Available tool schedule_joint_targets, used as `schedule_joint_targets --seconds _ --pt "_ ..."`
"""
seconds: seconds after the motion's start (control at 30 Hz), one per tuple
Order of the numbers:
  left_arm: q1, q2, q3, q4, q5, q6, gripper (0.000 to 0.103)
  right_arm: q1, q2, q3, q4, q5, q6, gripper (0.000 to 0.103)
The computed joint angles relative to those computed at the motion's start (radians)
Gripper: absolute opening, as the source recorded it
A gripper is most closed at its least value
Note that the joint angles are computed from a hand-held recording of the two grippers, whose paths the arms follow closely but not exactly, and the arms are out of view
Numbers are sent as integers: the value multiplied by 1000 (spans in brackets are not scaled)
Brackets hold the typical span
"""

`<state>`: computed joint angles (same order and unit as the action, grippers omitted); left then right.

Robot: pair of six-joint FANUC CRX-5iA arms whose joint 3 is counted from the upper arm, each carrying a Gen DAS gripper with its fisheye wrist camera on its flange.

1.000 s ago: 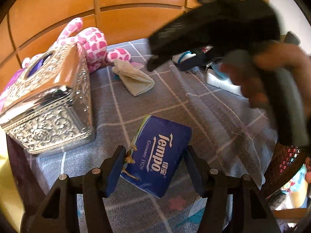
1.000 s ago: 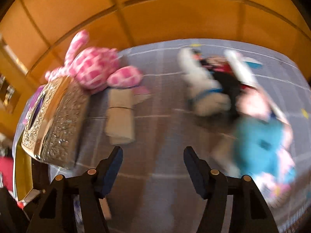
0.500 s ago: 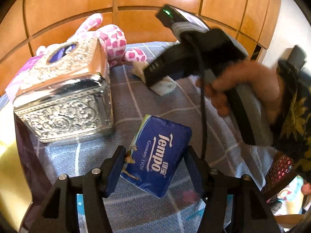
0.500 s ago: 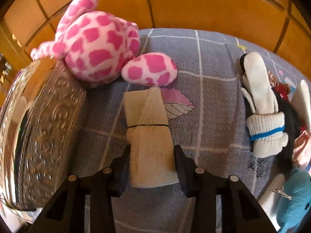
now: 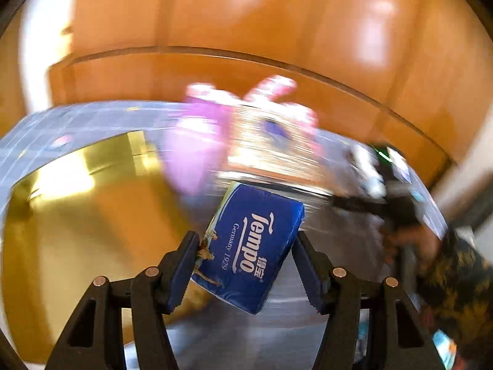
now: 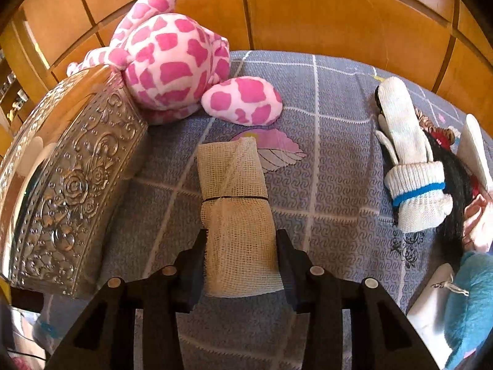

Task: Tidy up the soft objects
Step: 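Carry the Tempo pack to the gold tray while the right gripper grasps the gauze roll, then lower the Tempo pack into the gold tray and open the left gripper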

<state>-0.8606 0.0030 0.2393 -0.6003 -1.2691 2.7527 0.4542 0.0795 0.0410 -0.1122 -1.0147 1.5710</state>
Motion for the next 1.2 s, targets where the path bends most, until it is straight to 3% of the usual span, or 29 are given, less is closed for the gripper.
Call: schedule_joint_targets --seconds 0.27,0.43,0.53,0.63,0.73,0.87,1.2 --pt "99 -86 -97 -13 -238 182 63 39 -32 -55 53 34 -43 42" --pt "197 -111 -152 14 -290 212 66 59 -25 -45 88 27 -66 42" --pt "207 -125 -169 7 -312 230 68 67 -24 -43 104 22 -80 42" --pt "181 -126 -163 -35 -343 247 83 77 -26 -49 122 24 -97 42" --pt "157 -128 -150 -66 -356 259 90 84 -26 -53 134 28 -109 42" --pt "82 -105 -92 -138 -413 267 95 92 -31 -58 148 28 -123 42" --pt "-25 -68 -13 -217 -450 237 102 100 -27 13 129 -6 -157 37"
